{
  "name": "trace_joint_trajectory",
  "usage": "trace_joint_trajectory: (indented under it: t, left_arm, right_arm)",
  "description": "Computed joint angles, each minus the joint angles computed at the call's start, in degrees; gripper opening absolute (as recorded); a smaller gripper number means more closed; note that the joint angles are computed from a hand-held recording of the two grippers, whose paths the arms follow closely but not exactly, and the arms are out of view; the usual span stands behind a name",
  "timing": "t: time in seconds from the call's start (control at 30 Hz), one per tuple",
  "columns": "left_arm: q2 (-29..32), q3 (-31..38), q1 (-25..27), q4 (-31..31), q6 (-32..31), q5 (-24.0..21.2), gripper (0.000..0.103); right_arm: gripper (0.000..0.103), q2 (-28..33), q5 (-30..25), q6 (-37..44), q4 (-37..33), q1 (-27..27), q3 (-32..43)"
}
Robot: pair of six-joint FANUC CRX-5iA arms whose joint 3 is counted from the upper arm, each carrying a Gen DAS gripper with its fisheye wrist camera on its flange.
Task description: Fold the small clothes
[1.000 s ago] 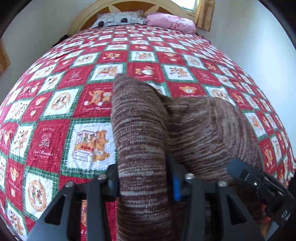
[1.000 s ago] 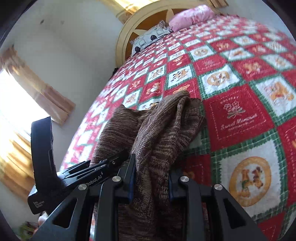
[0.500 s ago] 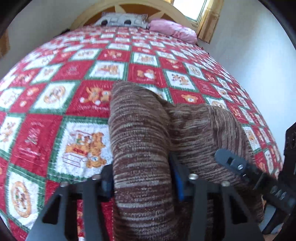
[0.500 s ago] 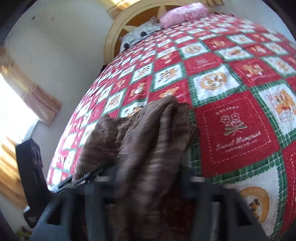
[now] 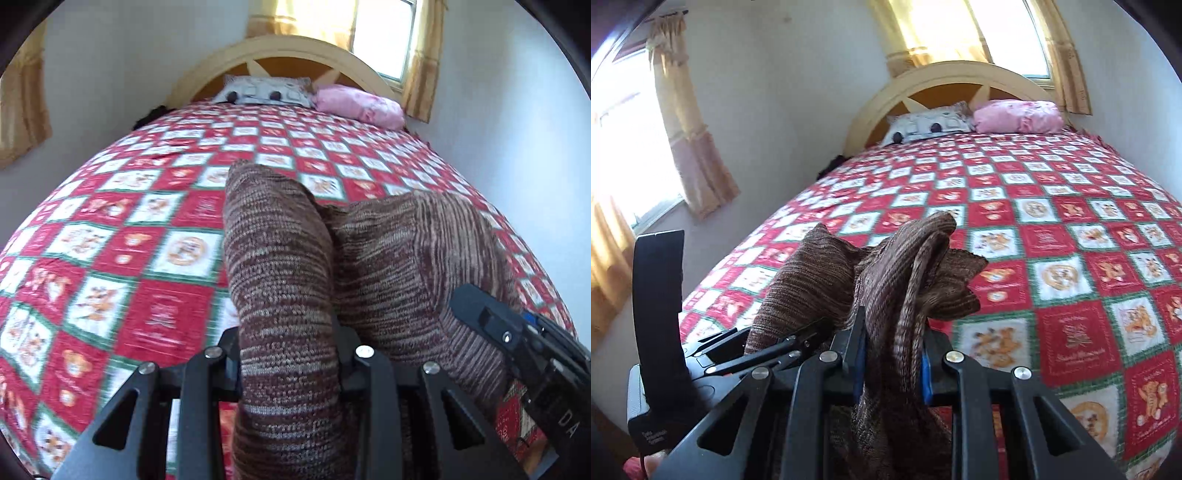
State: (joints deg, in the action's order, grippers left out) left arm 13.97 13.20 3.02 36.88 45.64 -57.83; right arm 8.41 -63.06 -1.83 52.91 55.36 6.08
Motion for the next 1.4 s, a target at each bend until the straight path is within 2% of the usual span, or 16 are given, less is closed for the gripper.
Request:
trace_joint_trajectory:
  t: [0.1, 0.27, 0.5, 0.7, 0.9, 1.07, 1.3, 1.4]
  left_arm:
    - [0.79, 1.42, 1.91, 0.33, 0.83, -0.84, 0.034]
    - [0.91, 2.01, 3.7, -1.6, 1.87, 0.9, 0.034]
    - [1.73, 3.17, 6.36, -2.26, 3.51, 2.14, 0.034]
    - [3.14, 4.94, 8.27, -2.58, 5.5, 1.89, 0.034]
    - [4.52, 6.63, 8.97, -3.83, 6.36, 1.69, 0.034]
    - [5.85, 8.63, 8.42, -5.77, 7.26, 3.36, 0.034]
    - [12.17, 15.8, 6.54, -6.94, 9.63, 6.56, 0.034]
    - [16.75, 20.91, 5.76, -8.77, 12.92, 4.62, 0.034]
  right_arm:
    - [0.022, 1.83, 1.63, 0.98, -0.2, -0.37, 2.4]
    - [0.022, 5.87, 4.46, 4.68, -2.64, -0.81, 8.01]
    - [0.021, 12.78, 6.21, 11.83, -5.44, -0.94, 17.96]
    - [0.021, 16.02, 6.99, 15.28, -6.8, -0.94, 22.75]
    - [0.021, 19.6, 6.69, 19.02, -8.06, -1.1, 27.57]
    - [0.021, 22.39, 7.69, 21.54, -8.32, -2.28, 31.18]
    - [0.021, 27.18, 7.88, 23.17, -4.03, -4.62, 34.86]
    - [0.021, 33.51, 2.98, 27.05, -7.26, -7.04, 42.91]
